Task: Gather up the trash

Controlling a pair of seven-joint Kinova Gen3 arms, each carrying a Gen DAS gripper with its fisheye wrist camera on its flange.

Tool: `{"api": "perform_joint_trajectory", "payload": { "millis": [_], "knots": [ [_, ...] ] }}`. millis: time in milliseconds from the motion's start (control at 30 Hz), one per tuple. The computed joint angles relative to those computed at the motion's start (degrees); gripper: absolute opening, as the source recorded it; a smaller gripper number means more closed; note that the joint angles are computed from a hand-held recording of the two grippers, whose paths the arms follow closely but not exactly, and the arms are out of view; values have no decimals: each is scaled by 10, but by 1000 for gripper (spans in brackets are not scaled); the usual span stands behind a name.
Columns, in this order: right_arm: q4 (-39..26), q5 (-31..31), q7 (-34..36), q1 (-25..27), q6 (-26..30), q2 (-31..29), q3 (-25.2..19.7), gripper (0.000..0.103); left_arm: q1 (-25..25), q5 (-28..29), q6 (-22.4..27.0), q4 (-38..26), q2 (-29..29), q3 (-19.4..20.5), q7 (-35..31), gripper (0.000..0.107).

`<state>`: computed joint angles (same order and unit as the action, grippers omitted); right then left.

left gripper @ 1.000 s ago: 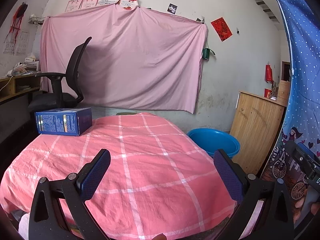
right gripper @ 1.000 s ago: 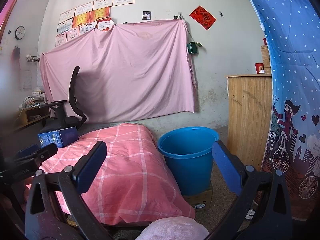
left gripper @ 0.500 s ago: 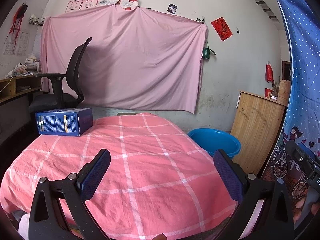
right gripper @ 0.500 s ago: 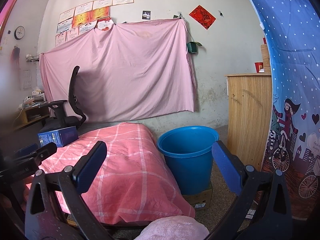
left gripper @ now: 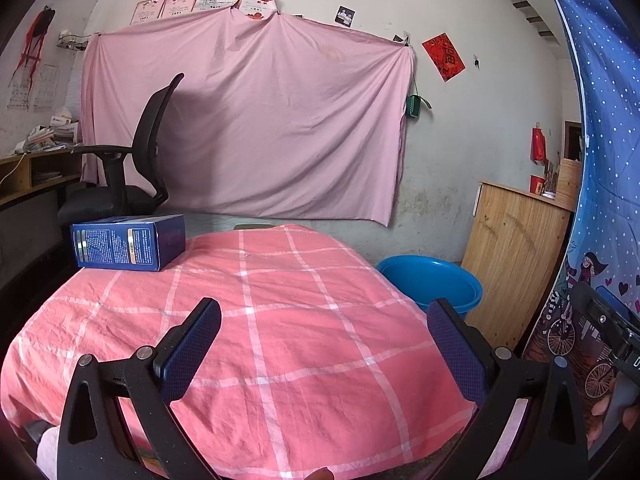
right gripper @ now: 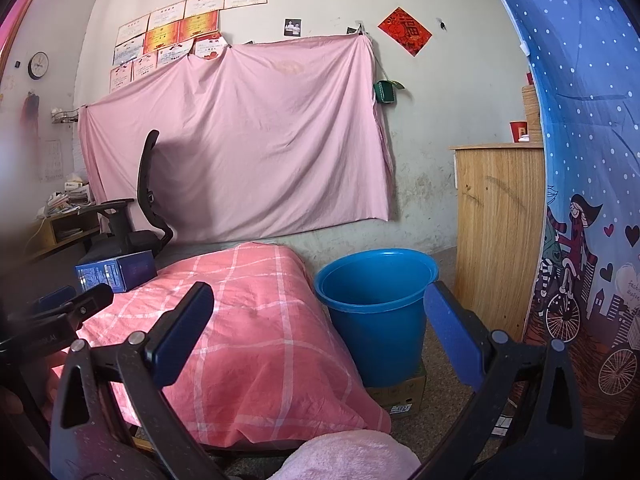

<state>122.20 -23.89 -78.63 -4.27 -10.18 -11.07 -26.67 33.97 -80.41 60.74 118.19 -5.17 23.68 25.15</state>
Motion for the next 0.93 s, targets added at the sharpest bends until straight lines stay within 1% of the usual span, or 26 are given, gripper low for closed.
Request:
{"api": "perform_joint_trajectory", "payload": {
  "millis": [233, 433, 700, 933],
  "knots": [
    [-1, -4, 7, 4, 1, 1, -6, 103, -2, 0, -4, 1, -1, -1, -1, 101],
    [-3, 0, 4, 2, 5, 1, -2, 103, -4, 5, -9, 0, -3, -3, -8, 101],
    [-5, -1, 8, 10, 10, 3, -9, 103, 9, -6, 24, -6, 16, 3, -2, 101],
    [-7, 3, 6, 16, 14, 2, -15, 103, 21, -7, 32, -7, 22, -5, 3, 101]
  ]
}}
